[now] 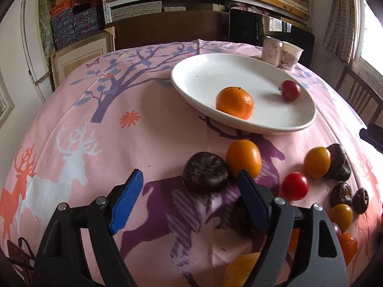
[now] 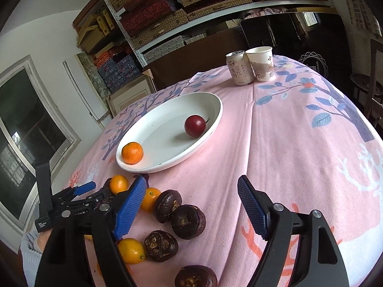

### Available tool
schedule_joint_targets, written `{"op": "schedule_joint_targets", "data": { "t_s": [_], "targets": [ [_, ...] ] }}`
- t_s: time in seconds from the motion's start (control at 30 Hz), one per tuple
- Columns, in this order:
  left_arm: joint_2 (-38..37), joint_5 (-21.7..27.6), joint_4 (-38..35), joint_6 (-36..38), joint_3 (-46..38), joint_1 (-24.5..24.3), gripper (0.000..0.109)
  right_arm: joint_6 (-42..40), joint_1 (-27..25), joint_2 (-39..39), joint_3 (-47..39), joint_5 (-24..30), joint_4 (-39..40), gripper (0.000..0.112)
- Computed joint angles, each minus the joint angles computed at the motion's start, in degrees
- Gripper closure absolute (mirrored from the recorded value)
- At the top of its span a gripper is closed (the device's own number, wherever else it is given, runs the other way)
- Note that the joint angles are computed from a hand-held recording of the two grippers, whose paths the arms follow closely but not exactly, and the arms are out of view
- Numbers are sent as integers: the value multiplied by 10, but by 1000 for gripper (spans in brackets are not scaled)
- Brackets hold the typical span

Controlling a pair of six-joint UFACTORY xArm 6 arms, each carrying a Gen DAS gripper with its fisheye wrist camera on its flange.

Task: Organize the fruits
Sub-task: 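Withdraw both open tools from the plate toward the dark brown fruits, then grasp a dark brown fruit with the right tool while the left tool grasps another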

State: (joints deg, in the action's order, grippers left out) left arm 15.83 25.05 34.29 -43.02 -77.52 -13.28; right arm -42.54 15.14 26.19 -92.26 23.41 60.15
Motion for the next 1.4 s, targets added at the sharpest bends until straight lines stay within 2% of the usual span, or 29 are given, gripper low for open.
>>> {"op": "schedule_joint_targets", "data": {
  "t_s": [0.1, 0.2, 0.27, 0.37, 0.5, 0.63, 0.7, 0.8, 0.93, 1.07, 1.17, 1.27, 1.33, 1.4],
  "targets": [
    [-2, -9, -25, 6, 7, 12, 23, 3, 0, 0, 0, 0, -4, 31],
    [-11, 51, 94, -86, 0, 7, 23, 8, 0, -1, 2, 0, -9, 31],
    [-16, 62, 113, -111, 1, 9, 23, 9, 0, 0, 1, 0, -10, 31],
    [-5, 31, 39, -34, -2, 11, 29, 7, 0, 0, 1, 2, -11, 31],
    [24, 36, 4, 21, -37, 3, 42, 2, 2, -1, 3, 5, -17, 31],
    [34, 7, -117, 108, -38, 12, 56, 2, 0, 0, -1, 23, -16, 31],
    [34, 9, -106, 94, -39, 12, 64, -1, -2, 3, -7, 44, -8, 31],
    [32, 2, -112, 99, -34, 12, 66, -15, -3, 5, -13, 67, 3, 32],
    [32, 6, -101, 103, -36, 7, 67, -17, 7, 10, -21, 74, -21, 42],
    [32, 5, -107, 103, -35, 7, 66, 26, 19, 27, -38, 81, -116, 58],
    [32, 4, -107, 104, -34, 8, 66, 67, 34, 34, -31, 33, -209, 66],
    [32, 2, -116, 109, -33, 8, 66, 64, 37, 45, -47, 40, -219, 70],
    [31, 0, -116, 110, -32, 9, 67, 42, 43, 49, -53, 51, -224, 77],
    [29, -10, -138, 130, -26, 9, 67, 25, 52, 41, -39, 37, -232, 78]
  ]
}}
